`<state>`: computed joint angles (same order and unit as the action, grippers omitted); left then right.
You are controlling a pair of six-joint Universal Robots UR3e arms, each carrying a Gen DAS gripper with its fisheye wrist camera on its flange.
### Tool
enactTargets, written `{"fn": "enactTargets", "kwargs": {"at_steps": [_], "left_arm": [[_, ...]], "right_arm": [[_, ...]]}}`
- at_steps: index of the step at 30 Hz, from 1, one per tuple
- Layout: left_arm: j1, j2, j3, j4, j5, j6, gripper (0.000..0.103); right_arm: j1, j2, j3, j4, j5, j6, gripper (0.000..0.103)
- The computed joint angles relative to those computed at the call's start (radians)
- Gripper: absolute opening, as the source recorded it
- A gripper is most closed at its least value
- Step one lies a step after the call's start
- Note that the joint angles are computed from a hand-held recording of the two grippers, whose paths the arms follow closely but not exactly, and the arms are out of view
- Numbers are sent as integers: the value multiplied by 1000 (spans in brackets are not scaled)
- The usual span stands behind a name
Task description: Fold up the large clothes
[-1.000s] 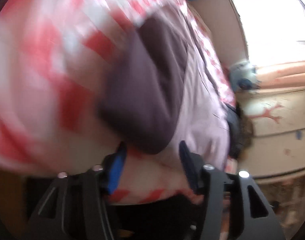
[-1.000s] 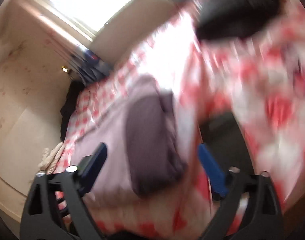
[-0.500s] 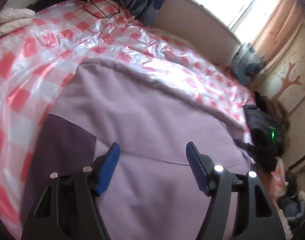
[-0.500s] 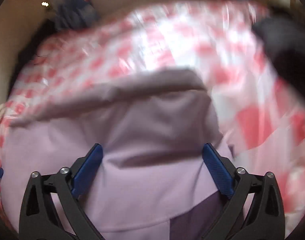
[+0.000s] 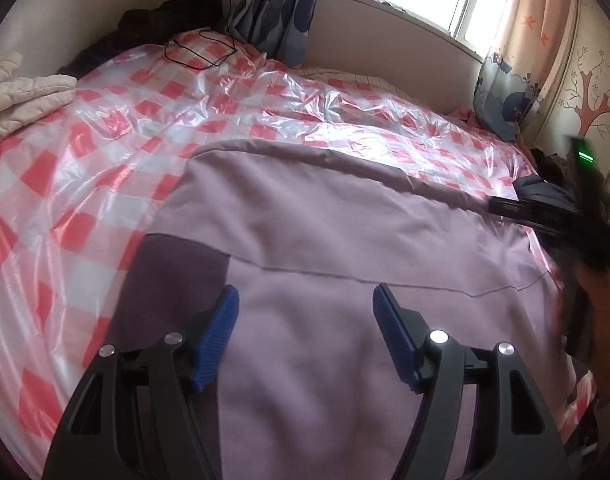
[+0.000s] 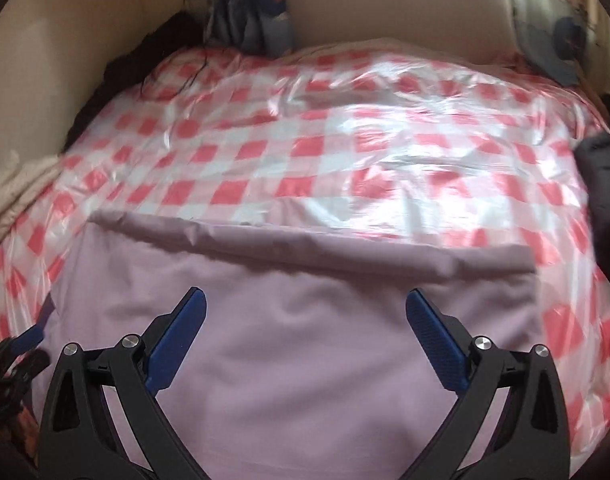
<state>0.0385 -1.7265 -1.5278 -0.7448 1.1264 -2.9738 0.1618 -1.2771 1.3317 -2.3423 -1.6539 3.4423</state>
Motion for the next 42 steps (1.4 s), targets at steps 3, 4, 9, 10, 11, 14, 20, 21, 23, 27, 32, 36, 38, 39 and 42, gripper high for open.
{"fn": "enactTargets", "kwargs": {"at_steps": [3,4,9,10,11,14,20,21,23,27,32,36,38,39,42], "left_arm": [[9,31,-56,38,9,26,67],[14,42,-81,62,6,39,67],[28,86,-126,58,1,89,70],[40,107,-143,51,-10,98,70],[46,124,-159,52,-15,105,70],[68,198,-226,66,-25,130,72],[86,343,-303,9,-35,188,72],[93,371,-313,-1,-40,196,72],[124,448,-342,-29,-64,222,75],[195,565,-386,-92,-115,278,77],[248,688,-446,-134,-131,358,78],[288,755,-469,-197,-154,404,80],[291,769,-474,-217,-148,411,80],[293,776,-477,-223,-144,414,80],[313,799,-479,-276,-156,432,80]], "right_arm": [[24,256,-251,145,-27,26,97],[28,290,-268,159,-22,35,97],[46,299,-343,267,-35,49,97],[53,240,-287,246,-30,54,97],[75,152,-188,179,-21,51,97],[182,-36,20,55,-58,63,97],[286,-13,168,3,-84,87,97],[281,-24,160,27,-71,105,97],[283,-87,171,55,-42,153,97],[283,-351,417,-41,81,210,97],[269,-821,803,-7,110,428,97],[232,-1162,992,156,119,565,97],[315,-1171,1014,181,21,679,97],[395,-1112,991,175,-61,716,97],[515,-946,943,69,-124,715,97]]}}
